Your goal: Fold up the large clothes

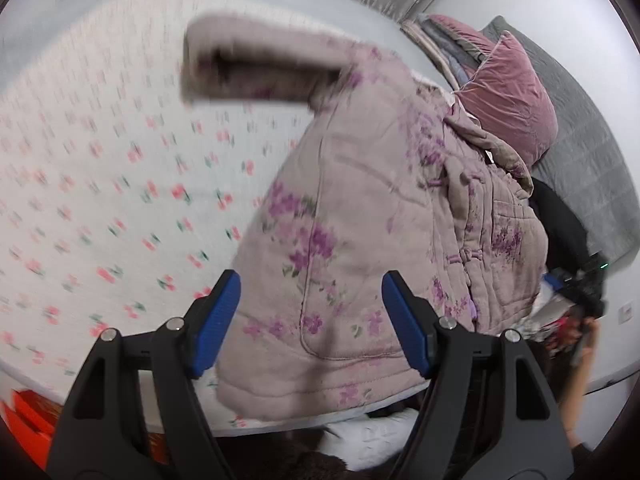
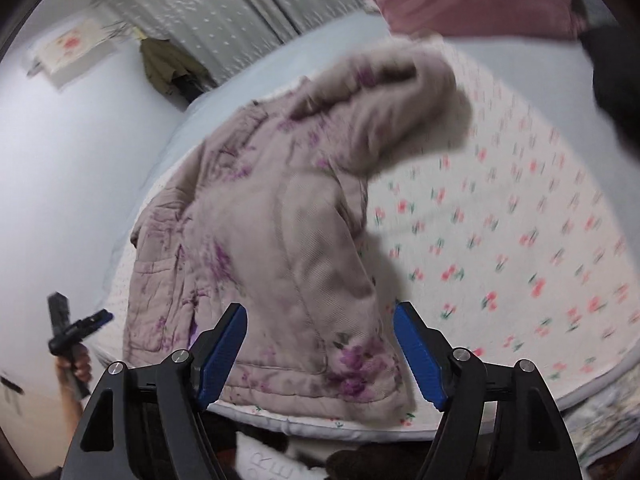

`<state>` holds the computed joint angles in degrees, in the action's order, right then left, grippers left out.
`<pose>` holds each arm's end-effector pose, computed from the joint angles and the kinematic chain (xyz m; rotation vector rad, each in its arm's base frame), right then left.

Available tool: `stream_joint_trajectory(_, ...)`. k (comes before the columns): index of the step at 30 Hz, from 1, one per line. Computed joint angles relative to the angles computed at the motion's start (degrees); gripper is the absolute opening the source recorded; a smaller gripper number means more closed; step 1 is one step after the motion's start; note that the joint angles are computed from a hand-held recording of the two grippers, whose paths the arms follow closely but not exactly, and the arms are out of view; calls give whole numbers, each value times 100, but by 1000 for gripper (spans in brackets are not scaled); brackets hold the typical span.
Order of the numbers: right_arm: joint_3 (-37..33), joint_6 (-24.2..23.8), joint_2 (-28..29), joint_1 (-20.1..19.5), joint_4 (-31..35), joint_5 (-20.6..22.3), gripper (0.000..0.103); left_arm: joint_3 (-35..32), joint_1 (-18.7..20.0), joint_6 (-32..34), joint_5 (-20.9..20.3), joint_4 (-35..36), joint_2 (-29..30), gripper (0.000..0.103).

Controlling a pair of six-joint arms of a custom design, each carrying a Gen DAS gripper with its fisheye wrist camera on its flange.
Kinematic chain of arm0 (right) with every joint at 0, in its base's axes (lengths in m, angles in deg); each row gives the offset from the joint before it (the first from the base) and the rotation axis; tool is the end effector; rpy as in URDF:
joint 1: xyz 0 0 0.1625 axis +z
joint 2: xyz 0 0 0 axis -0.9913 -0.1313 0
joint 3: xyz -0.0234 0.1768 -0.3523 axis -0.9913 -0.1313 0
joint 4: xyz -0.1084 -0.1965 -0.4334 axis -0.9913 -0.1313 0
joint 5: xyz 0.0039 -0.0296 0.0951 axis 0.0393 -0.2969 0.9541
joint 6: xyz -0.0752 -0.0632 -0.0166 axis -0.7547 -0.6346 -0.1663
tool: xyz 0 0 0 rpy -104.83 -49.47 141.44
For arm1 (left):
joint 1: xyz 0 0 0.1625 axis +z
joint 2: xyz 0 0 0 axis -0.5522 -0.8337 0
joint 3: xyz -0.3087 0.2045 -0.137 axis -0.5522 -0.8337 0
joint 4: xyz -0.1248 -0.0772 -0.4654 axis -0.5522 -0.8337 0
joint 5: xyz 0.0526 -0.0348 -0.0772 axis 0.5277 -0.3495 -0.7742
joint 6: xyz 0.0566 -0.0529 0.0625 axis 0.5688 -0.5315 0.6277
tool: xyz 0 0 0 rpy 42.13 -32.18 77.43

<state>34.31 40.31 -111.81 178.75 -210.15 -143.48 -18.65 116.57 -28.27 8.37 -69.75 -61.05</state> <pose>0.1846 -0.7647 0.1694 -0.1072 -2.7242 0.9012 0.0509 -0.9074 0.3419 0.3193 2.8033 -0.4952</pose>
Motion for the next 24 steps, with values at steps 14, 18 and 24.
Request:
stream_joint_trajectory(14,162,326,45,12,-491,674,19,1323,-298,361,-149,-138,-778,13)
stream_joint_trajectory(18,140,302,-5,205,-101,-99,26,1761,-456,824,532,-389,-945,20)
stream_joint_trajectory(24,-142,439,207,284,310,-1087,41,1741,-530,1113,1123,-908,-918,72)
